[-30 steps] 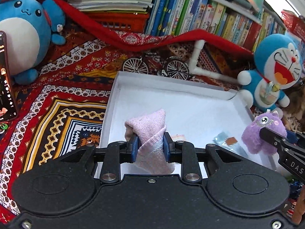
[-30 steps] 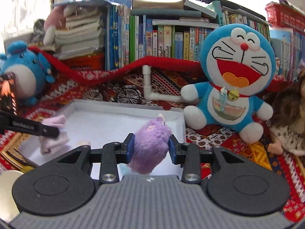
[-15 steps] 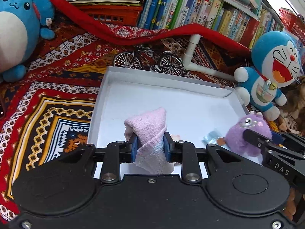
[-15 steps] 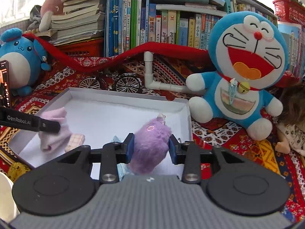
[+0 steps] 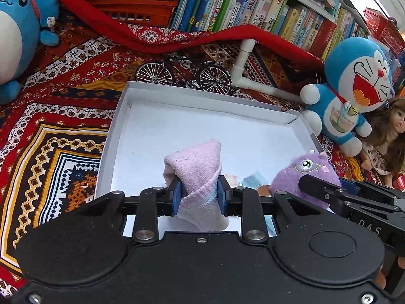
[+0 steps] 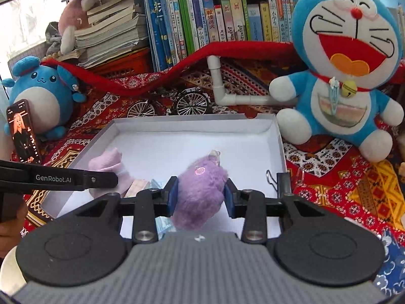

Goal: Organize soft objects
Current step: 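Carry the lilac cloth in the left gripper over the white tray while the right gripper carries the purple plush, then open the left gripper to drop the lilac cloth while the right gripper releases the purple plush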

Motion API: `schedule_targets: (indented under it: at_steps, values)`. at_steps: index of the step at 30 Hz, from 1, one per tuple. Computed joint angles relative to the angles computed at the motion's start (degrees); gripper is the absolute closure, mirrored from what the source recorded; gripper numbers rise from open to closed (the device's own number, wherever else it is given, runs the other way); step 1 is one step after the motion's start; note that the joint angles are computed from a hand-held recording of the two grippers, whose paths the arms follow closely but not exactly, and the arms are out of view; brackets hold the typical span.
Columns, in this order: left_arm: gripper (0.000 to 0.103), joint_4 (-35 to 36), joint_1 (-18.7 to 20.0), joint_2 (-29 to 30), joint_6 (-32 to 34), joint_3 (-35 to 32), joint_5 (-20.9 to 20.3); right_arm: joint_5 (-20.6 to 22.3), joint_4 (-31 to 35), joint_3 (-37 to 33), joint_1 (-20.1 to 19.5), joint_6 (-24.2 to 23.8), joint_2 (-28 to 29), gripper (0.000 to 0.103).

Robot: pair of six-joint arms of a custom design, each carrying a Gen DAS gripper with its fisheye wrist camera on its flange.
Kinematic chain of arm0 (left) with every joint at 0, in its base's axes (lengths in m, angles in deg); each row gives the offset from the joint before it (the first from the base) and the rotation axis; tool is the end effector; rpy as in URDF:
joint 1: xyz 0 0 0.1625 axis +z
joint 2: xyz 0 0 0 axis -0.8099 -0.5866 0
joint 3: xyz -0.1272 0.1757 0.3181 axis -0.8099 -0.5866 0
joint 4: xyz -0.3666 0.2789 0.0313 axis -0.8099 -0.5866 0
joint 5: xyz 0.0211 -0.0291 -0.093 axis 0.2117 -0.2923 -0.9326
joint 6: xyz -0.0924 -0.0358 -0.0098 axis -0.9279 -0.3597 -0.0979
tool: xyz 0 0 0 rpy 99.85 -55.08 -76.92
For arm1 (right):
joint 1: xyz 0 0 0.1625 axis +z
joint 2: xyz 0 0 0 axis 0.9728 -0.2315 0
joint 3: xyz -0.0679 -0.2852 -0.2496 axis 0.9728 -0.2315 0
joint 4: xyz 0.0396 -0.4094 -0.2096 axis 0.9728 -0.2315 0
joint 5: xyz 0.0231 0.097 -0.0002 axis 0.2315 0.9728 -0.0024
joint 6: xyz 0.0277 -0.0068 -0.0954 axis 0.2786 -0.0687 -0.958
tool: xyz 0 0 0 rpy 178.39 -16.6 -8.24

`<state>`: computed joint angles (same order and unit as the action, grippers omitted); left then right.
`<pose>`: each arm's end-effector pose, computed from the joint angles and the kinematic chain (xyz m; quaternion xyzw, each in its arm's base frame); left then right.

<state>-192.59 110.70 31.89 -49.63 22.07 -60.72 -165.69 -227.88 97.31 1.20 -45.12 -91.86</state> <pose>-0.2469 -0.7449 -0.0365 0.0569 0.9002 -0.3516 0.2507 -0.0316 -0.7586 0.2122 0.2949 -0.8837 0.3008 0.2039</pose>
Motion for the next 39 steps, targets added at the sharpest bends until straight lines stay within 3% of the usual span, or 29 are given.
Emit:
schedule_targets:
  at_steps: [15,17,20,39]
  values:
    - [0.074,0.93,0.35,0.4,-0.3,-0.77,-0.68,-0.47,5.18,-1.33,-0.01,2.16,-0.02,0.058]
    - [0.073,0.85,0.35,0.23,-0.41,-0.59,-0.78,-0.54,5.51,-1.31,0.01,2.19,-0.17,0.053]
    - [0.066,0.6,0.26,0.0,-0.11,-0.28,-0.81,-0.93,6.34,-1.45,0.0,2.14,-0.29,0.04]
    - [0.035,-4.93,-2.1,-2.74,3.67,4.65,1.45,1.54,4.99,1.16,-0.78,1.51,-3.53,0.022]
